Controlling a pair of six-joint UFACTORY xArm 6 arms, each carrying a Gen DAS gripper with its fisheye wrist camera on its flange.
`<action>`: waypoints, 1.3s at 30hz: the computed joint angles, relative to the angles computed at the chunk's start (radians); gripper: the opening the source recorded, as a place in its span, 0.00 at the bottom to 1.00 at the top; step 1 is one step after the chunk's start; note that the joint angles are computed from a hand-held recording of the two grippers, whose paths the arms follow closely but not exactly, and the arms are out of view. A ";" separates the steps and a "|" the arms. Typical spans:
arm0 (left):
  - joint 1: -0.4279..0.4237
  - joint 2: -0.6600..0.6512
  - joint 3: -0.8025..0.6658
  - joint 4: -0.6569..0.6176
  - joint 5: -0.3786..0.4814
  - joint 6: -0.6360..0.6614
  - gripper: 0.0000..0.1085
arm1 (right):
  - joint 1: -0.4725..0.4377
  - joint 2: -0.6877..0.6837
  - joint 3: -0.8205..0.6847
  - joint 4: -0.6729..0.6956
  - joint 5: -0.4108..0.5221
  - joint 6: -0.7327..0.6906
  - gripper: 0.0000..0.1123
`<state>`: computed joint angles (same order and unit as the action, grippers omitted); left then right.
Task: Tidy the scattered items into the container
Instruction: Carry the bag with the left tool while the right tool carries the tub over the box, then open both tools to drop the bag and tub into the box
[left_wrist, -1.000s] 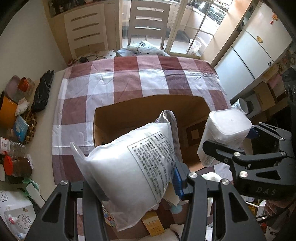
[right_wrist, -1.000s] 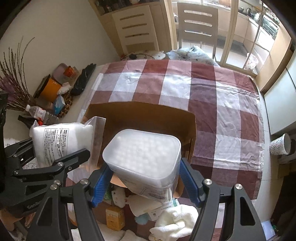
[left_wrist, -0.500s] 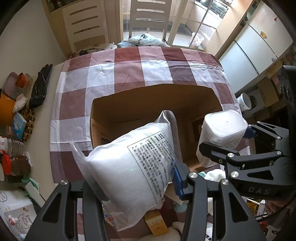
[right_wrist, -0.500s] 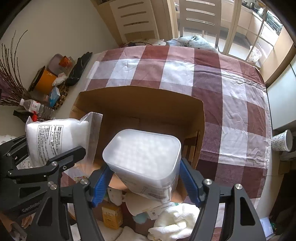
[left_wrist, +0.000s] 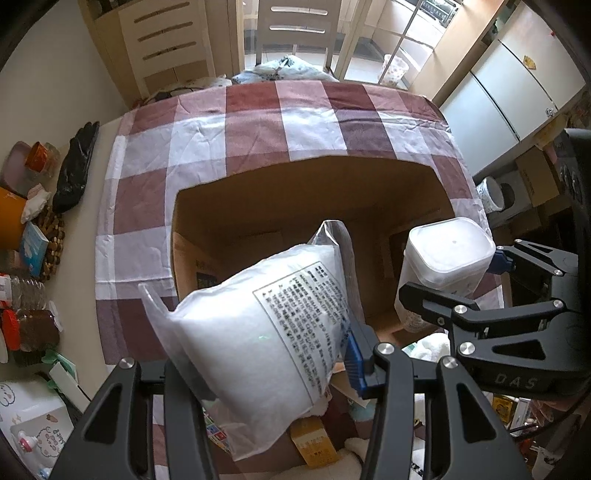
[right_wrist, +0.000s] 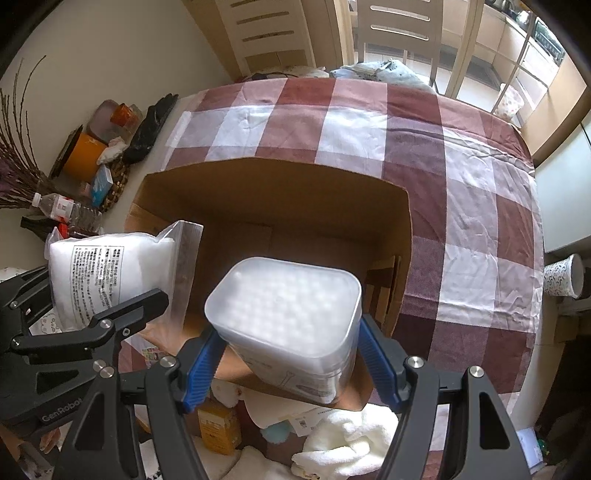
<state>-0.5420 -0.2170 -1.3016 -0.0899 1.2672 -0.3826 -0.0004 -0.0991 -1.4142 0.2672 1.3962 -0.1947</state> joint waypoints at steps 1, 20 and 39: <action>0.001 0.005 -0.003 -0.002 0.006 0.005 0.46 | 0.001 0.002 -0.001 -0.002 0.004 -0.001 0.65; 0.018 0.046 -0.038 -0.045 0.062 0.084 0.53 | -0.006 0.031 -0.026 -0.027 0.037 0.002 0.65; 0.024 0.056 -0.094 -0.026 0.132 0.104 0.75 | -0.021 -0.014 -0.026 -0.007 -0.012 0.213 0.69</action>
<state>-0.5177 -0.1611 -1.3955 -0.1162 1.3995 -0.2787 -0.0214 -0.1132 -1.4404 0.2603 1.3844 0.0187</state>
